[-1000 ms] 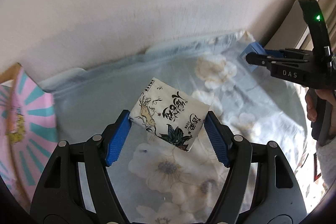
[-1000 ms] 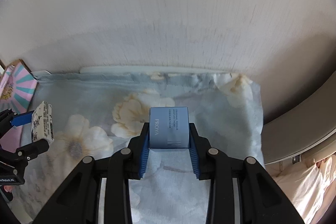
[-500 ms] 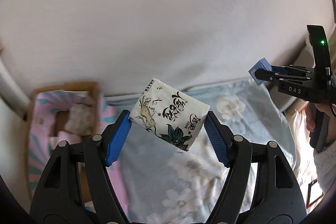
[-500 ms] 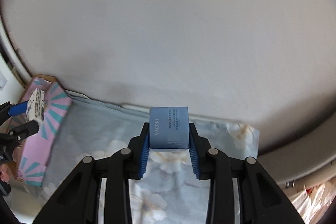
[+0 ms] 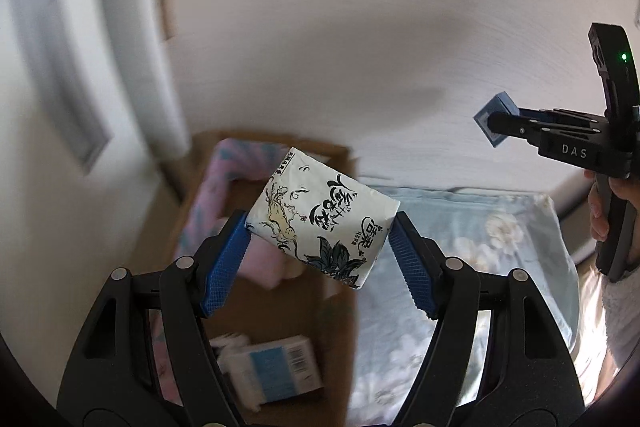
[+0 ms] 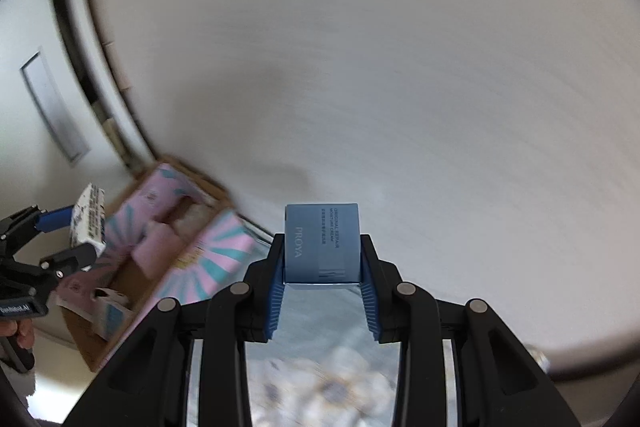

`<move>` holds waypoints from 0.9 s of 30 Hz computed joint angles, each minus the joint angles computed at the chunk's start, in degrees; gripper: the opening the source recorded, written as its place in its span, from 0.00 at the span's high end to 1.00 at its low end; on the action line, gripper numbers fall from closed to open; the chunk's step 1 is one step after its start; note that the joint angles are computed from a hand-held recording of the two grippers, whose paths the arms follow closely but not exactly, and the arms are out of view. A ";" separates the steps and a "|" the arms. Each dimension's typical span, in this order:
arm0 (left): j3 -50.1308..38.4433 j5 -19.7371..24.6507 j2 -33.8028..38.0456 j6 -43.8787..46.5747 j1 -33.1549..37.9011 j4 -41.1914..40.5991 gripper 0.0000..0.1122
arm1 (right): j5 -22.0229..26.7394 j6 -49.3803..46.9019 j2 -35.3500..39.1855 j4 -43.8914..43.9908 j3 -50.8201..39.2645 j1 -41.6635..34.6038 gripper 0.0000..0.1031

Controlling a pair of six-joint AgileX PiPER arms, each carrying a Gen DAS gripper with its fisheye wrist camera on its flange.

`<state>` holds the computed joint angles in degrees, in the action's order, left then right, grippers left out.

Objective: Organize objects
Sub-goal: 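Carry the tissue pack and blue box into the cardboard box and release both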

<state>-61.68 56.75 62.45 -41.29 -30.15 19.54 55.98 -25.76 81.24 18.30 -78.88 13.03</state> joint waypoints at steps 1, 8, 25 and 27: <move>1.13 0.40 -1.44 0.03 1.12 0.00 0.39 | 0.05 0.49 0.80 -0.16 -0.88 1.68 0.70; 6.41 5.00 -9.20 -2.99 5.57 1.35 0.39 | 0.99 3.21 7.70 -1.45 -7.85 14.54 0.70; 20.10 5.86 -15.31 -19.01 1.18 3.06 0.39 | 5.36 0.77 21.21 1.59 -15.50 29.43 0.70; 19.95 5.68 -15.34 -18.40 2.10 2.28 0.39 | 5.72 0.55 22.42 1.32 -16.20 30.21 0.70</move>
<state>-41.73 62.43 47.12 -59.69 -28.05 21.82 61.70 -25.21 103.65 19.62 -95.07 43.24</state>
